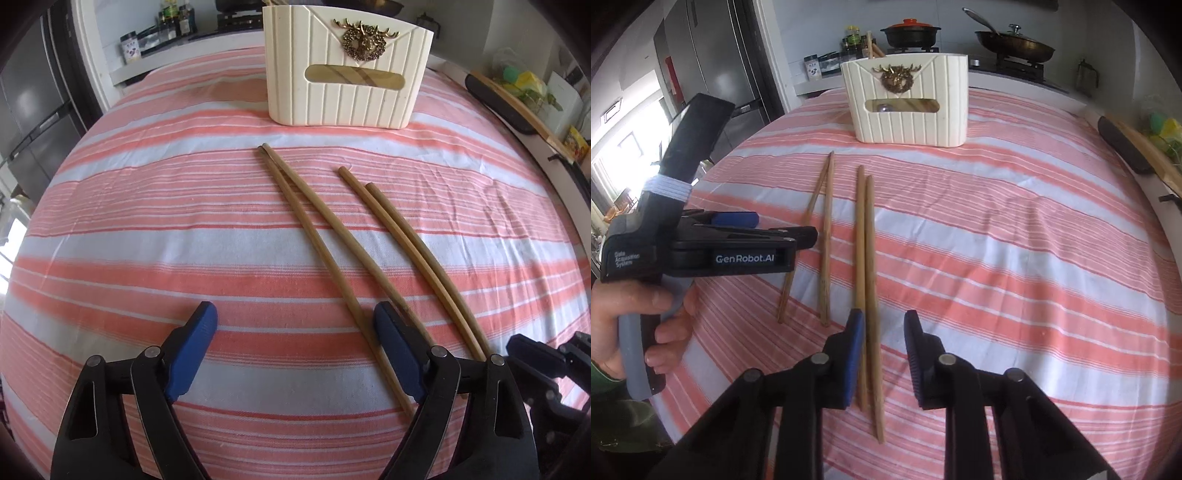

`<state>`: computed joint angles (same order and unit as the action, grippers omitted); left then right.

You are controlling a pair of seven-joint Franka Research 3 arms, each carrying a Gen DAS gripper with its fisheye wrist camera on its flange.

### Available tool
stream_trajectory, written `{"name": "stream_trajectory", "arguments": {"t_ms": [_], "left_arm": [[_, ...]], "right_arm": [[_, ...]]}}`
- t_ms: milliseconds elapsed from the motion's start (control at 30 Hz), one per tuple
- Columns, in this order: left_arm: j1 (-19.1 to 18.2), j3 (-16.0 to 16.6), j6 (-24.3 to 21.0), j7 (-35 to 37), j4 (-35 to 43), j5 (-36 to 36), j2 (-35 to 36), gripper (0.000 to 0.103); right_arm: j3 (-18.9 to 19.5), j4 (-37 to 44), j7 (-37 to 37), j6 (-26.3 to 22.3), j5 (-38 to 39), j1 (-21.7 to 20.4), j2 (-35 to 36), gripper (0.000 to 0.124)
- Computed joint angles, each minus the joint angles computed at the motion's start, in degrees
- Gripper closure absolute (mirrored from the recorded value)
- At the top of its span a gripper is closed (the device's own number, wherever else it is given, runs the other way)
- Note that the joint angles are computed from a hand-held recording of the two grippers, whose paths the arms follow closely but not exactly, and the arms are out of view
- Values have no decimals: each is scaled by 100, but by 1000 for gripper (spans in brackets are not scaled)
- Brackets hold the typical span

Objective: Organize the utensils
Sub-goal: 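Lower both tools and close each on a loose chopstick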

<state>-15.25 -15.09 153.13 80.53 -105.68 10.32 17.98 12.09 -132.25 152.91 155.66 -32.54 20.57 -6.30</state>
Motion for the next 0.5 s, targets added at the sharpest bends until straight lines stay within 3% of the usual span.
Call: {"name": "stream_trajectory", "arguments": {"t_ms": [100, 233, 267, 333, 400, 467, 500], "left_arm": [[39, 4, 11, 76, -63, -2, -49, 15], [63, 56, 52, 79, -147, 107, -106, 18], [97, 23, 70, 150, -161, 51, -114, 23], [129, -37, 136, 332, -195, -9, -140, 40], [127, -75, 196, 527, -239, -12, -180, 78], [75, -13, 219, 513, -297, 103, -225, 95], [92, -8, 236, 528, -343, 83, -260, 96]], "right_arm": [[-104, 205, -408, -39, 353, 53, 246, 112], [-203, 631, -1379, -588, 977, 225, 498, 114], [-220, 763, -1558, -765, 1045, 264, 564, 114], [-271, 924, -1584, -942, 1043, 321, 659, 116], [-311, 999, -1226, -1066, 824, 381, 701, 118], [-326, 936, -689, -1193, 572, 437, 609, 118], [-312, 857, -347, -1242, 395, 453, 535, 118]]}}
